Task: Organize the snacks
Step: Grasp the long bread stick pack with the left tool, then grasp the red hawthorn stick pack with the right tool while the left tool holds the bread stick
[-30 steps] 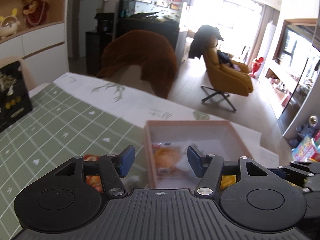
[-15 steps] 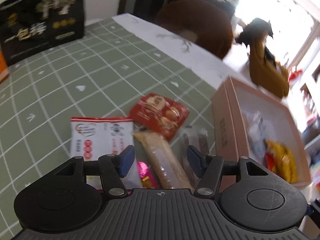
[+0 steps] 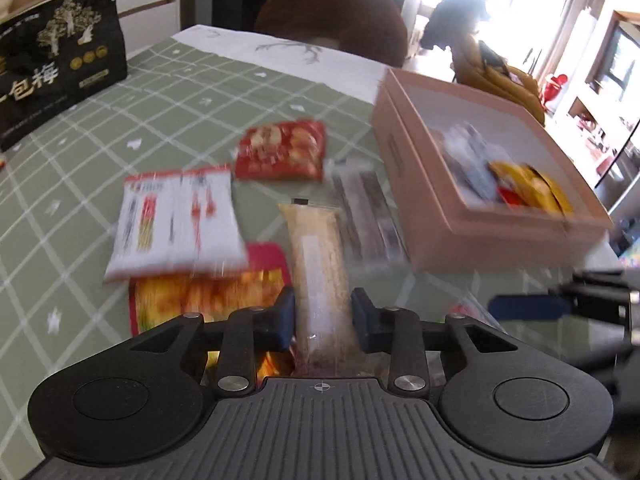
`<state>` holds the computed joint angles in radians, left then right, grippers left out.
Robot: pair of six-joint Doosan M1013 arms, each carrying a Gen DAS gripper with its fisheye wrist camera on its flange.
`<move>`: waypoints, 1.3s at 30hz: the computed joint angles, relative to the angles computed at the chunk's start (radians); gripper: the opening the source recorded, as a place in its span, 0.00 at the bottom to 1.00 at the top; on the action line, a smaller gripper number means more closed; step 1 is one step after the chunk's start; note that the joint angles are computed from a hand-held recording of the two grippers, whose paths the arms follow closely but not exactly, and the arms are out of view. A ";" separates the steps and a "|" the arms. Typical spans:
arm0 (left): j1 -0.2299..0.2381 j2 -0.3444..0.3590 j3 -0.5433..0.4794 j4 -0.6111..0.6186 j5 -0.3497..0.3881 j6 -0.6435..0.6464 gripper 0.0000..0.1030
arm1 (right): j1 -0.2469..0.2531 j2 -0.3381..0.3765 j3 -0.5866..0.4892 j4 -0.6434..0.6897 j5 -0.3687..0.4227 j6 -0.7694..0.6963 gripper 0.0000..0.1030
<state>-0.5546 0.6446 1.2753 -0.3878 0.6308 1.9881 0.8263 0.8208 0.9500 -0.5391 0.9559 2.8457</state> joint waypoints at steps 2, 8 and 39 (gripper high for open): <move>0.000 -0.032 0.048 -0.014 0.009 -0.001 0.33 | 0.005 -0.026 0.041 0.024 -0.017 -0.006 0.49; -0.018 -0.131 0.199 0.024 -0.052 -0.163 0.33 | 0.027 -0.066 0.095 0.006 0.021 0.056 0.58; -0.042 -0.198 0.304 0.167 -0.137 -0.377 0.33 | 0.037 0.021 -0.038 -0.006 0.128 0.060 0.90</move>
